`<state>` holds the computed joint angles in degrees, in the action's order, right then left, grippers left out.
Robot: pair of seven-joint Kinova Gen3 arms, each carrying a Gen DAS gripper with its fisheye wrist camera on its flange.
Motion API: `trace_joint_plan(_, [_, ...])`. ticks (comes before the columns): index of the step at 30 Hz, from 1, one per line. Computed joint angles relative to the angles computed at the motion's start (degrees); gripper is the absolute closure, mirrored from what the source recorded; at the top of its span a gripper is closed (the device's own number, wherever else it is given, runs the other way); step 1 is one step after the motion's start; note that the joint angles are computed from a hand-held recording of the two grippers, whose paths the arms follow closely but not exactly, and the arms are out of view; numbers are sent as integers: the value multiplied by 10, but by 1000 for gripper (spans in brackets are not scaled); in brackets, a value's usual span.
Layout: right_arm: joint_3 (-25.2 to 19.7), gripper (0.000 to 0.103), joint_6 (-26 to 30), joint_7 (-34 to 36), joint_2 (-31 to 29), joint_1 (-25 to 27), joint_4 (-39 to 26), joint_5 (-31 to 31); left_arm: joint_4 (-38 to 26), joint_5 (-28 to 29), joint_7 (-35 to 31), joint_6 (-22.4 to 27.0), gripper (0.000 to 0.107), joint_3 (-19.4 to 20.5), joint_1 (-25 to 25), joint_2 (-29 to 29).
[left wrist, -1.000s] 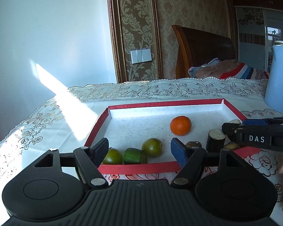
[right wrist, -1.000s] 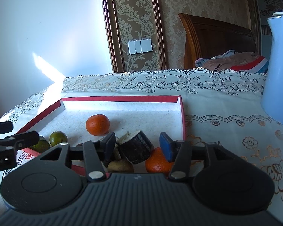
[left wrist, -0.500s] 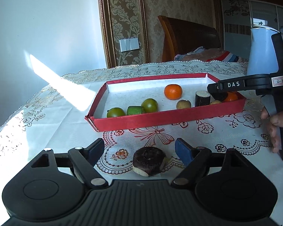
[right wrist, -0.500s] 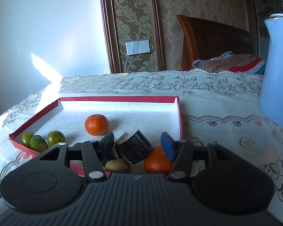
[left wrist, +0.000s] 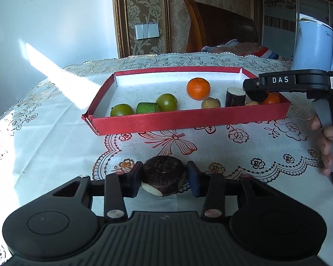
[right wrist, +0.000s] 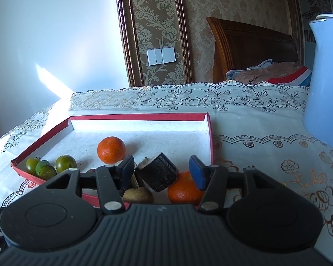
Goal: Organize fruits
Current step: 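Lower left tool onto the dark eggplant slice and close, then lift the eggplant slice with left tool over the tray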
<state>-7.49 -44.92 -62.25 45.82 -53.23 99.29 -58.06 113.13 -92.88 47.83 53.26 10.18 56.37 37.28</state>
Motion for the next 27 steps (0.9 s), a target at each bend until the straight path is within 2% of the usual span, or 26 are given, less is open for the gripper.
trace_joint_plan(8, [0, 51, 1, 0, 0, 1, -1, 0, -32, -6, -21, 50, 66, -10, 16, -2])
trace_joint_plan(12, [0, 51, 0, 0, 1, 1, -1, 1, -94, 0, -67, 72, 66, -25, 14, 17])
trace_joint_plan(15, [0, 51, 0, -2, 1, 2, 0, 3, -138, 6, -89, 61, 66, -40, 5, 35])
trace_joint_plan(21, [1, 51, 1, -1, 1, 2, 0, 4, -215, 62, -136, 37, 66, -76, 0, 73])
trace_joint_plan(27, [2, 49, 3, 5, 3, 1, -4, 2, -240, 101, -156, 9, 66, -112, 10, 90])
